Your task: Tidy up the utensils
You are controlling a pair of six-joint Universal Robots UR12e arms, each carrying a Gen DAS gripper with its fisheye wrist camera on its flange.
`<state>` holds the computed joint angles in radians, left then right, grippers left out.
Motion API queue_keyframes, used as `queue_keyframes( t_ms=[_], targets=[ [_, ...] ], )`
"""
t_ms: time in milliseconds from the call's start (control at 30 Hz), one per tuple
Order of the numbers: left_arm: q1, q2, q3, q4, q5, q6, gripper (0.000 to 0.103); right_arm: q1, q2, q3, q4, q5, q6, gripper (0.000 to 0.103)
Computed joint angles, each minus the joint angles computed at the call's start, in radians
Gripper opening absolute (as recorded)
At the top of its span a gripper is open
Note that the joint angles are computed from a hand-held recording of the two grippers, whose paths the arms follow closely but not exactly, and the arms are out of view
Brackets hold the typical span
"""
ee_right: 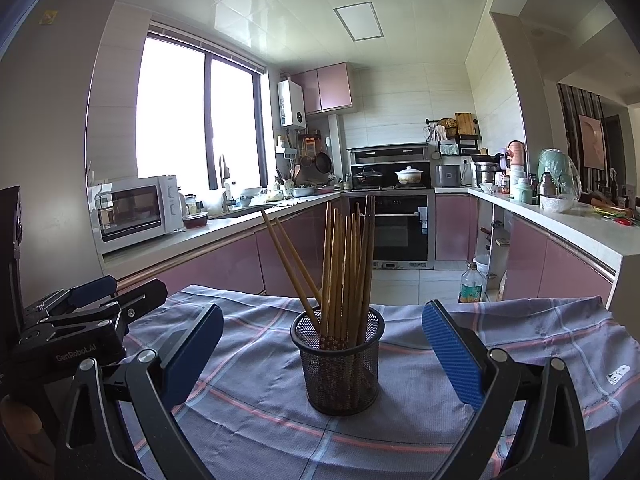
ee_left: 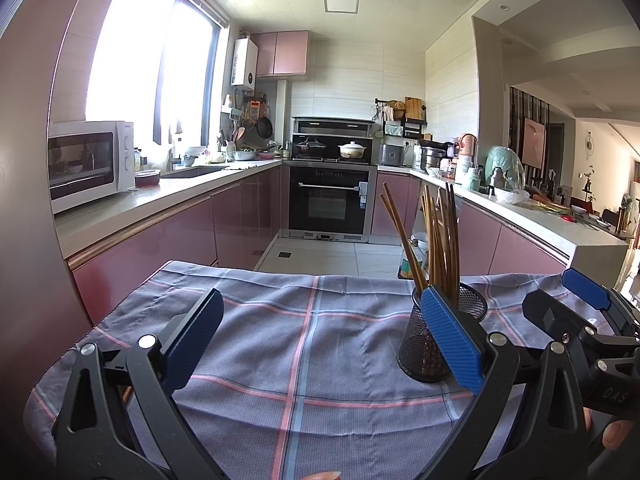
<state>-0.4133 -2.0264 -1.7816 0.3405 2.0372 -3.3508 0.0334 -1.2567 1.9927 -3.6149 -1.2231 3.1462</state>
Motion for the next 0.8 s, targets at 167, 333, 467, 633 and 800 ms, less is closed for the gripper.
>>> queue_keyframes(
  t_ms=[167, 333, 467, 633, 800],
  targets=[
    [0.0, 0.0, -0.002, 0.0, -0.001, -0.001, 0.097, 0.0, 0.001, 0.0, 0.005, 0.002, -0.001, 0.096],
    [0.002, 0.001, -0.009, -0.001, -0.005, -0.009, 0.097, -0.003, 0.0, 0.0, 0.007, 0.005, 0.005, 0.096],
    [0.0, -0.002, -0.01, 0.003, 0.003, 0.004, 0.097, -0.003, 0.001, -0.001, 0.011, 0.008, 0.002, 0.096],
    [0.008, 0.003, -0.009, -0.042, -0.014, -0.016, 0.097, -0.009, -0.001, -0.002, 0.044, 0.009, -0.008, 0.096],
    [0.04, 0.013, -0.008, -0.176, -0.059, -0.068, 0.097, -0.023, -0.008, -0.019, 0.234, -0.115, -0.082, 0.096]
  ],
)
